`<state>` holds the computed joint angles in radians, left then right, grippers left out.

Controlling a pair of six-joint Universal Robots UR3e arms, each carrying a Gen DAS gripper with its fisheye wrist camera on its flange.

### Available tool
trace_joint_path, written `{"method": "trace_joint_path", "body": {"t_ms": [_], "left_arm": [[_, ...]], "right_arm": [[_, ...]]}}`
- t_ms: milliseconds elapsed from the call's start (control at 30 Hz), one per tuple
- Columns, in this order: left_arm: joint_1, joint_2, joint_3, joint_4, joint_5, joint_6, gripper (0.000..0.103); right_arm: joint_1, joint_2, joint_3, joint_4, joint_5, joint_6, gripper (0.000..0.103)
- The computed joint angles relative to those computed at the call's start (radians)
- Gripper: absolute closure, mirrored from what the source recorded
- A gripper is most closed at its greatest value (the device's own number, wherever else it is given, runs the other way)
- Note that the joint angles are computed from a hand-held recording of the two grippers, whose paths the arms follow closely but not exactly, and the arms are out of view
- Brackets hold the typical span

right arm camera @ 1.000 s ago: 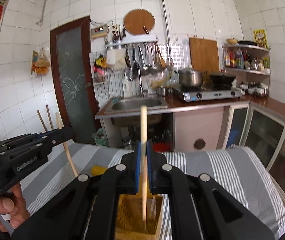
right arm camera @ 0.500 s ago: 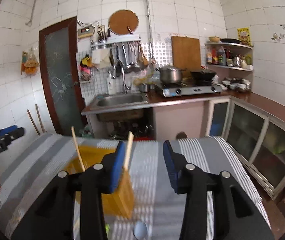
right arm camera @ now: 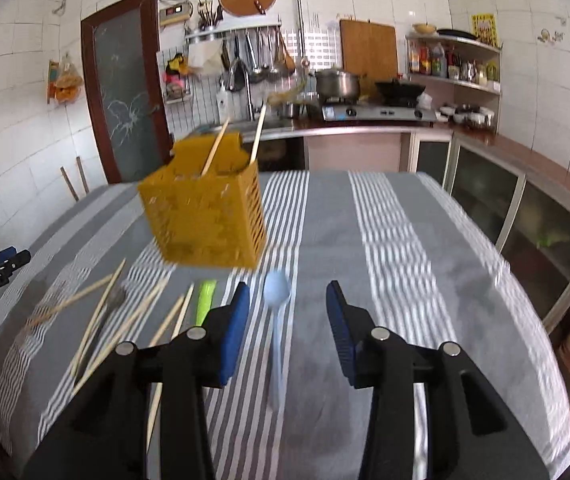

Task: Organize utensils
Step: 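Grasp the green frog-handled fork with the right gripper while the left grasps a chopstick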

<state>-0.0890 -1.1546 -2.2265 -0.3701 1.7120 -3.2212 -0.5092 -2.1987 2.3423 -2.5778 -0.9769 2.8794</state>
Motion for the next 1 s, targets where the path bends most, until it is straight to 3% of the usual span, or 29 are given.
{"method": "trace_joint_path", "body": {"t_ms": [467,600,1000], "left_arm": [[-0.142,0.073,-0.136,-0.006,0.071,-0.063,0.035],[-0.196,0.093,-0.155,-0.001,0.126,-0.085,0.03],[-0.166,0.041,-0.098,-0.048,0.115,-0.046,0.03]], "right_arm": [[0.091,-0.129,0.101,0.081,-0.062,-0.01,0.062],[0.136,-0.15,0.107,0.085,-0.092,0.003,0.061],[0.342,0.05,0.038,-0.057,-0.255,0.093,0.057]]}}
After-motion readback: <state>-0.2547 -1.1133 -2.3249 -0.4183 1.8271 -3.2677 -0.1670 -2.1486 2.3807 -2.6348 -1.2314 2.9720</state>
